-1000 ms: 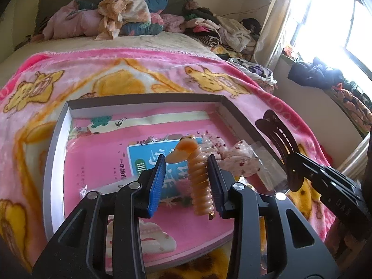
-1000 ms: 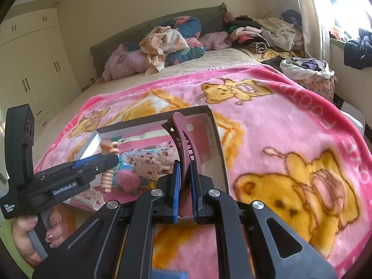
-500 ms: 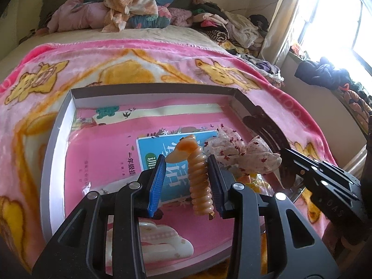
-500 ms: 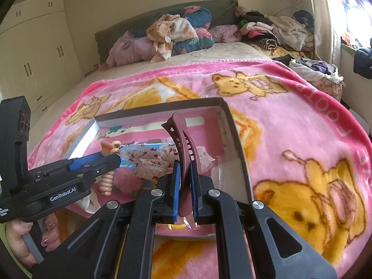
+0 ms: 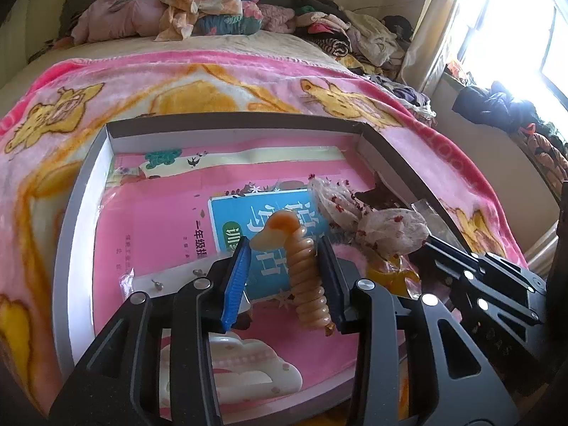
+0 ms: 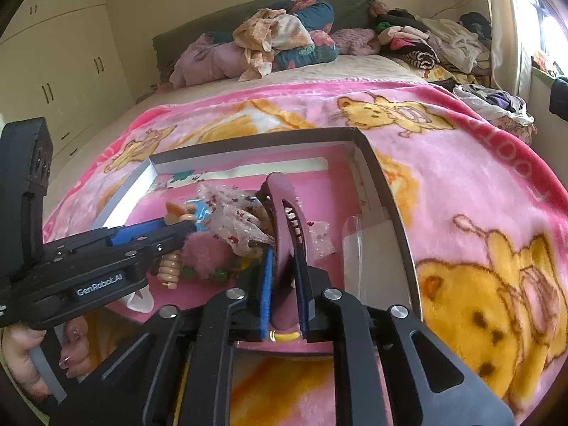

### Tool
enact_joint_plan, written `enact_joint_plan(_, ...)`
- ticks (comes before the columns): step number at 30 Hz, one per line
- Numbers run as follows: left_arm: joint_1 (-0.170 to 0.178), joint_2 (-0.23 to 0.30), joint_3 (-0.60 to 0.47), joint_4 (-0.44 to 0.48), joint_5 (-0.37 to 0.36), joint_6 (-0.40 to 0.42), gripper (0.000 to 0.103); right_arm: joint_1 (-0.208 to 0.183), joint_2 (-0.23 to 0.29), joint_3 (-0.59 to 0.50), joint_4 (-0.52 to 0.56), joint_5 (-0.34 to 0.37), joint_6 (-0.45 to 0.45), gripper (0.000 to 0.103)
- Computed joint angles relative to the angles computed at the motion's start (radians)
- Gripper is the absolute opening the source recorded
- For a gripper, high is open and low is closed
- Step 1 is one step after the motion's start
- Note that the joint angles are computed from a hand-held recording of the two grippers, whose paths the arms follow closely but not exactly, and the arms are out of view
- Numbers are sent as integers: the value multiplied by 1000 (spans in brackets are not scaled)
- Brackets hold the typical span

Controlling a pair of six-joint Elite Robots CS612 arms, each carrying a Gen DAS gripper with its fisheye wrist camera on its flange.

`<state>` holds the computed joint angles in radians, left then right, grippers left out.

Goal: Organize jewelry
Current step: 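Open left tool to drop the hair tie while right tool releases the mauve clip, then withdraw both tools toward the pearl claw clip and blue box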

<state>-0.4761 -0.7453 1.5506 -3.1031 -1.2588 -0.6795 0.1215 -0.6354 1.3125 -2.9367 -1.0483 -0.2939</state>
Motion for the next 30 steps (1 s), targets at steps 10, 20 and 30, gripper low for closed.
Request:
enact_joint_plan(10, -7, -8, 14, -6, 20, -6, 47, -14, -31, 71, -98, 8, 36, 43)
enact_joint_plan(20, -26, -35, 57, -65, 77, 2, 79, -36, -67, 149, -199, 43, 76, 62)
enact_joint_plan(30, -60, -69, 112, -128, 143, 24, 89, -53, -99, 215, -248, 64, 88, 69)
